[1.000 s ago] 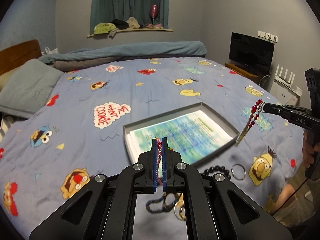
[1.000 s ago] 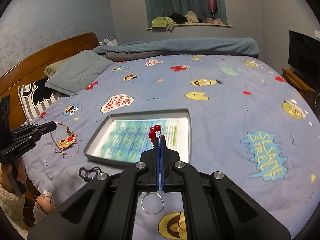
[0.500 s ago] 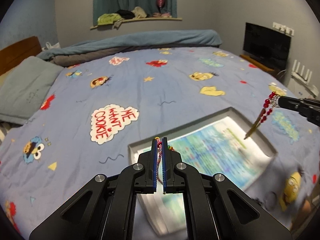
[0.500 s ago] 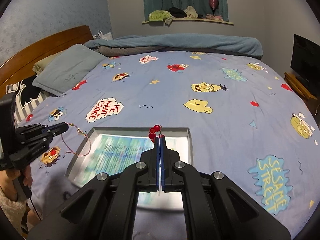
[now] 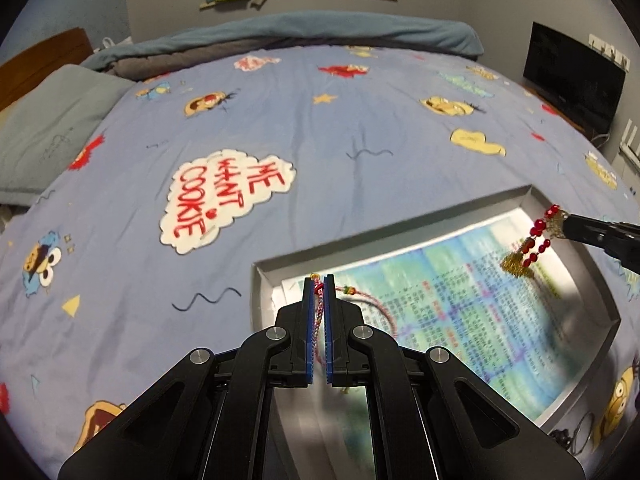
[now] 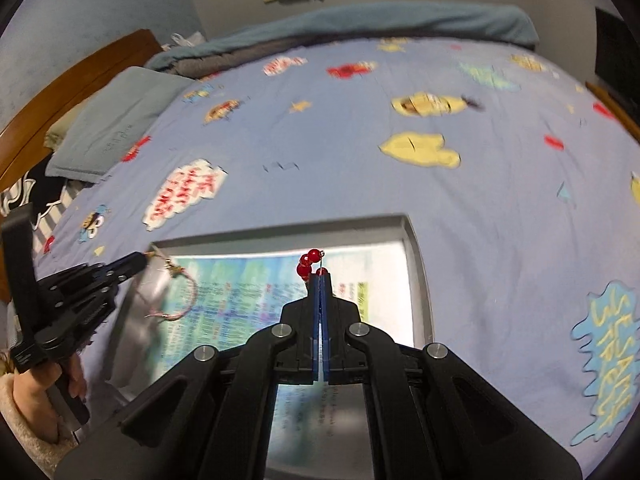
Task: Organize jewelry
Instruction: 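Carry both items into the gray box and open both tools to release them, then withdraw both open tools from the box back toward the jewelry pile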
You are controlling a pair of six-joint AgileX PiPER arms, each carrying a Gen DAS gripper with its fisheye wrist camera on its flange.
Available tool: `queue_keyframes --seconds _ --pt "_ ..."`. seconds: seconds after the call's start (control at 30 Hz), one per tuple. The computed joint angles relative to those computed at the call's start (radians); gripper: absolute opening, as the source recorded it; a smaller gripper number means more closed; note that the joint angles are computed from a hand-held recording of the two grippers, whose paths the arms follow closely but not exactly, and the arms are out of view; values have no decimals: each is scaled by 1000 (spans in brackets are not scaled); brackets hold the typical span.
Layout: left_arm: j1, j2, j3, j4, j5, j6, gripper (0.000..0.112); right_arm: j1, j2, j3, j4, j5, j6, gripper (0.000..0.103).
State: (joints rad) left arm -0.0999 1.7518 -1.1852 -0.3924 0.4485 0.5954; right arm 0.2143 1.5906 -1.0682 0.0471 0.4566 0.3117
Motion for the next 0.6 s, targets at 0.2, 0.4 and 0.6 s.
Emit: queue_keyframes --seconds 0.2,0.4,0.6 --pt "-33 34 -18 143 1 -118 5 3 68 -39 -176 28 149 0" --pt "-51 89 -68 240 57 -212 9 18 102 -62 -308 45 241 1" --pt "-43 53 -34 178 15 -162 58 31 79 -54 -344 45 268 27"
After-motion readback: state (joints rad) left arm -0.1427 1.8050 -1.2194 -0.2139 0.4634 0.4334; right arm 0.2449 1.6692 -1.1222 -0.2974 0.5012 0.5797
